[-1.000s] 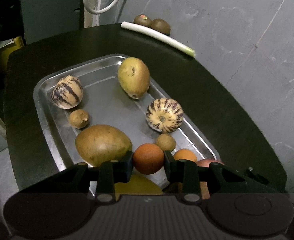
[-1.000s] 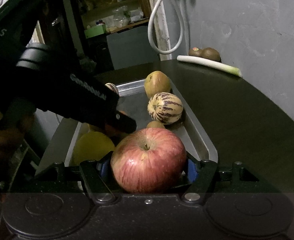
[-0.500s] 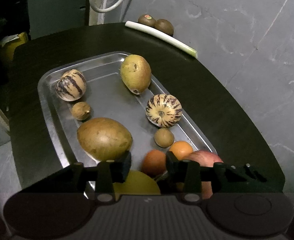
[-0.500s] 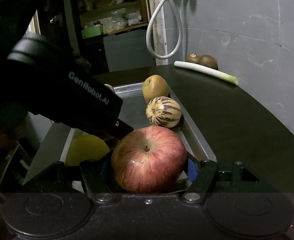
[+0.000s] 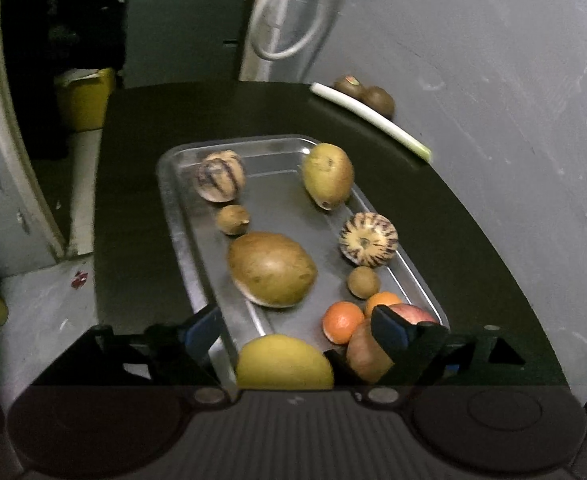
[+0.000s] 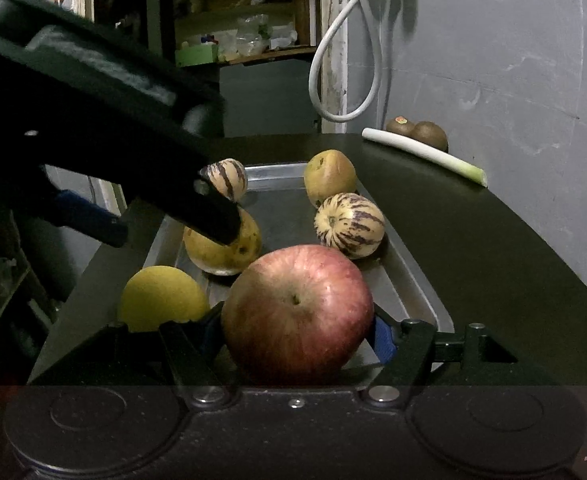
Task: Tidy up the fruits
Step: 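Carry the tangerine into the tray with the left tool while the right tool carries the apple there, then open both tools and pull them back from the tray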
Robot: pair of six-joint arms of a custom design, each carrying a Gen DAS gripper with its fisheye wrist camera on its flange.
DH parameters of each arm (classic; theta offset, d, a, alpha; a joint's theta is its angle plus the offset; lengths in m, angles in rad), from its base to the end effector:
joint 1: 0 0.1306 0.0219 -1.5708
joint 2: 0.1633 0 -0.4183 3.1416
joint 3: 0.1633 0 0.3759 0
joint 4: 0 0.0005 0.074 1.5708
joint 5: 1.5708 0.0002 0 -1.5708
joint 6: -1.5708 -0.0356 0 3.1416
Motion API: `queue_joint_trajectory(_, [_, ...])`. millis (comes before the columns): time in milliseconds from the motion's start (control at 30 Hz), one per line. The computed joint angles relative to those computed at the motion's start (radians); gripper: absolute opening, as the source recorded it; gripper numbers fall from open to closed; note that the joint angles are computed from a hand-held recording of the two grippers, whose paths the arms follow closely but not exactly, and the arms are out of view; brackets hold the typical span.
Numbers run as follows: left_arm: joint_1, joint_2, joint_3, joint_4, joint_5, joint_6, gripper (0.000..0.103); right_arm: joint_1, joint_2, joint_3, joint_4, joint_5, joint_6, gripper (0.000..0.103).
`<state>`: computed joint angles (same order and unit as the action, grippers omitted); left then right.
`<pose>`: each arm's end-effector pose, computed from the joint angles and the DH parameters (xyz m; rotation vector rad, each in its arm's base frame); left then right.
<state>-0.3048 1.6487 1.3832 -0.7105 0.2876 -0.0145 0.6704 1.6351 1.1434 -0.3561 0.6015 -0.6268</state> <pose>0.5167 -0.1737 0.3485 0.5179 2.5032 -0.4791 0.4171 0.3043 0.2830 0.2121 2.2275 -0.0417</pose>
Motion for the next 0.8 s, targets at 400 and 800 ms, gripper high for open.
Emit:
queue_joint_trajectory(400, [0.045,-0.086,-0.106,0.092,-0.018,0.095,0.1,0.02,-0.038,-0.017,-0.031,0.025,-0.05,0.095])
queue_joint_trajectory(800, [0.051,-0.203,-0.228,0.159,-0.075,0.102,0.102,0.056,-0.165,-0.048,-0.15,0.079,-0.15,0.102])
